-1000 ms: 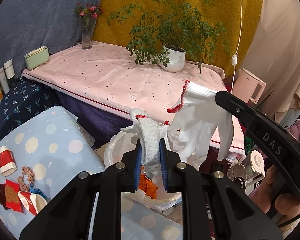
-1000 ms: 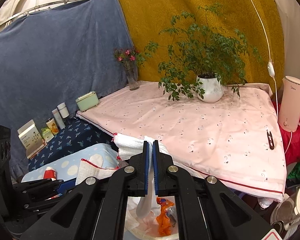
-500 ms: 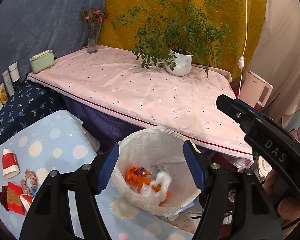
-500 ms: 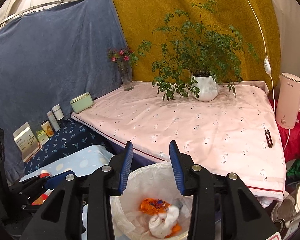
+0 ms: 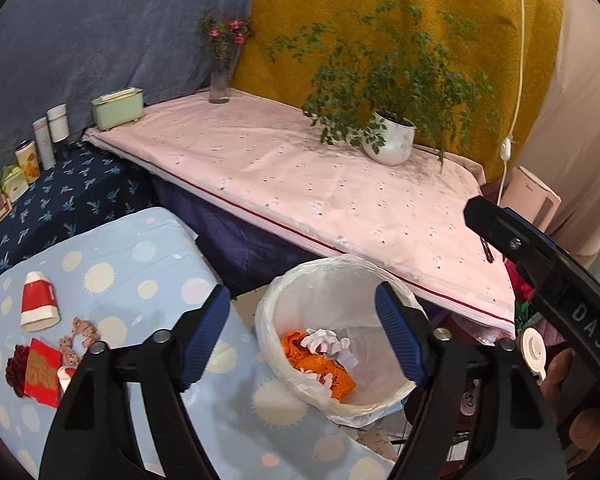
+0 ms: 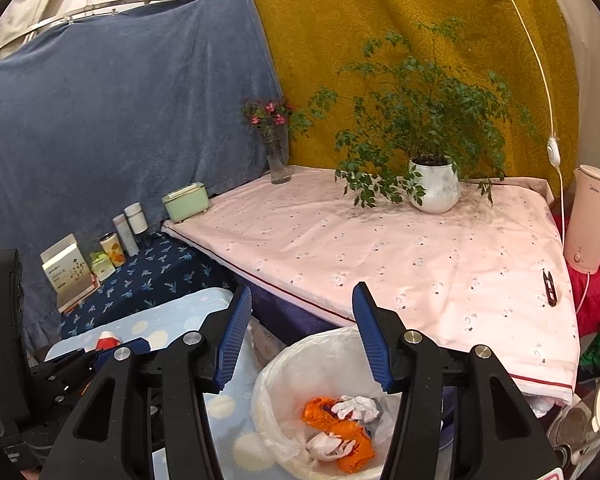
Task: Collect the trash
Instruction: 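Move both tools back over the table toward the scrunchie and paper cup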
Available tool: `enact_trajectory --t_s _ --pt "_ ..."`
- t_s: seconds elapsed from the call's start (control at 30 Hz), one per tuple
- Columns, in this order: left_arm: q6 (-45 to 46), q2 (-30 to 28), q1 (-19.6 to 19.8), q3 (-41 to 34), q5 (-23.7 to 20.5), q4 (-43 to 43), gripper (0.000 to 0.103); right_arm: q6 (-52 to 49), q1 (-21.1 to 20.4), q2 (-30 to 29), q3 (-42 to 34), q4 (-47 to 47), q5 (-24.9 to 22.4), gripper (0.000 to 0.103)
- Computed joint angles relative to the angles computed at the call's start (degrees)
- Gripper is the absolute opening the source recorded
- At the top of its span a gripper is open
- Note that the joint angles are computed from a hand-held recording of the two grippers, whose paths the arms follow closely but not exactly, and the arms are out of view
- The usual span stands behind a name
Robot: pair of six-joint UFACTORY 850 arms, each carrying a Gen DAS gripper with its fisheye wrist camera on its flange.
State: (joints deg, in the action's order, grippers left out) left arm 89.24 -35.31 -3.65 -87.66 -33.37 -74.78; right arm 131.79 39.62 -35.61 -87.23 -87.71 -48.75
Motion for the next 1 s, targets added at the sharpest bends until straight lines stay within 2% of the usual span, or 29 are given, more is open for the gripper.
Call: enact_trajectory --t_s 0.13,0.3,0.6,1.0 --pt "-0.3 0.1 1.5 0.1 0.4 -0.6 0.075 -1.5 0.8 -1.0 -2.1 0.2 0.6 0.052" --pt "-0.2 0.1 3.8 0.4 1.6 -2.1 0.082 -4.2 1.9 -3.3 -5.8 0.8 1.1 0.057" --pt "-2.1 -1.2 7.8 -0.8 3.1 -1.7 0.083 -10.2 3.0 -8.2 -13.5 3.5 4.8 0.057" --pt "-7.6 -5.9 13.7 -5.3 6.9 2.0 0.083 -24.3 4.5 -20.2 -30.6 14.7 11.1 0.057"
